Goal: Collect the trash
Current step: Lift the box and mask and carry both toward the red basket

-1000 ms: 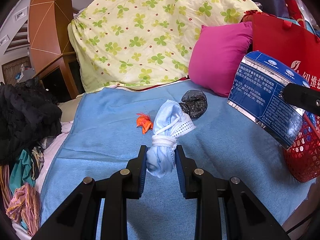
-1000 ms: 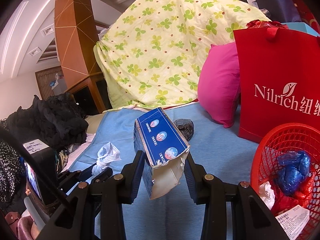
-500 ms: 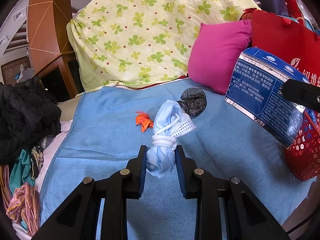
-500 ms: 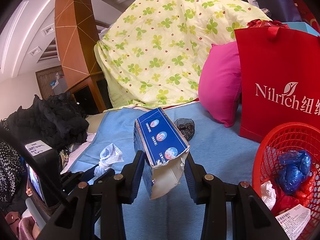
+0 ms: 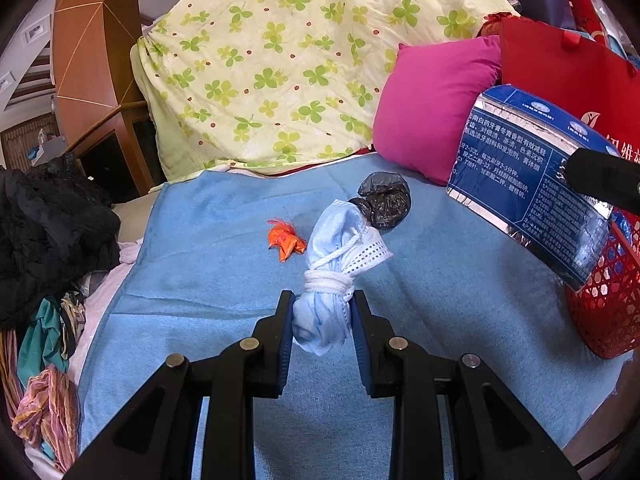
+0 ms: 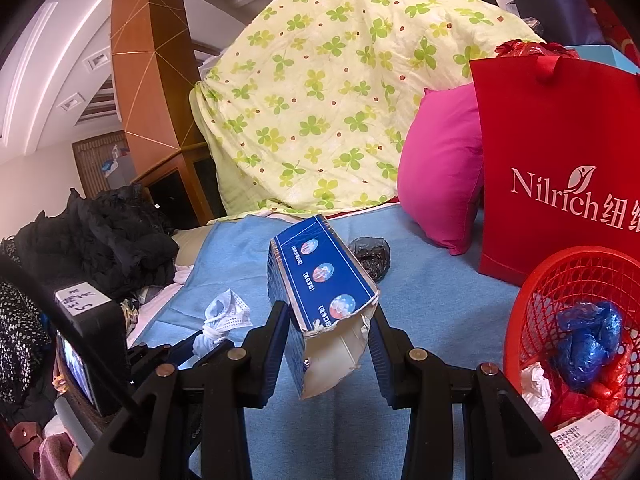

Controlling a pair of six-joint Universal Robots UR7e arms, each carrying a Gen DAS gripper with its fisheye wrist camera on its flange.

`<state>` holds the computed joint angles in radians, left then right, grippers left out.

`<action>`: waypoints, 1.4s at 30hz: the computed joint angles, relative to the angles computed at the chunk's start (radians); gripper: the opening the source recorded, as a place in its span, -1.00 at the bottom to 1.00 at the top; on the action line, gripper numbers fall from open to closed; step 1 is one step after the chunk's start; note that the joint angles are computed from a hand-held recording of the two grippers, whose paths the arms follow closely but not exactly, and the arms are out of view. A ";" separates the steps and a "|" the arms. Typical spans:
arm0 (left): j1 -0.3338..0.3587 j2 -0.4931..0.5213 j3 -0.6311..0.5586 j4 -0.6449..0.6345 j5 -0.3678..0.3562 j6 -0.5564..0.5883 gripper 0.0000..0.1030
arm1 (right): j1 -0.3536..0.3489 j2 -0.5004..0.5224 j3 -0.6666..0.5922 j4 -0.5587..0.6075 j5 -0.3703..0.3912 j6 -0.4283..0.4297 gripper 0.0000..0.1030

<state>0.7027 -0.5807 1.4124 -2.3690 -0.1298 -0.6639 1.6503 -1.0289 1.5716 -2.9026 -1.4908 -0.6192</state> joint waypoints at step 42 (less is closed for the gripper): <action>-0.048 0.131 -0.036 -0.719 -0.202 0.618 -0.43 | -0.089 -0.094 0.029 -0.104 0.086 0.038 -0.19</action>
<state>0.6547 -0.4499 1.3760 -3.0880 -0.3317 -0.0464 1.5610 -1.1233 1.6010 -3.0070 -1.4048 -0.5812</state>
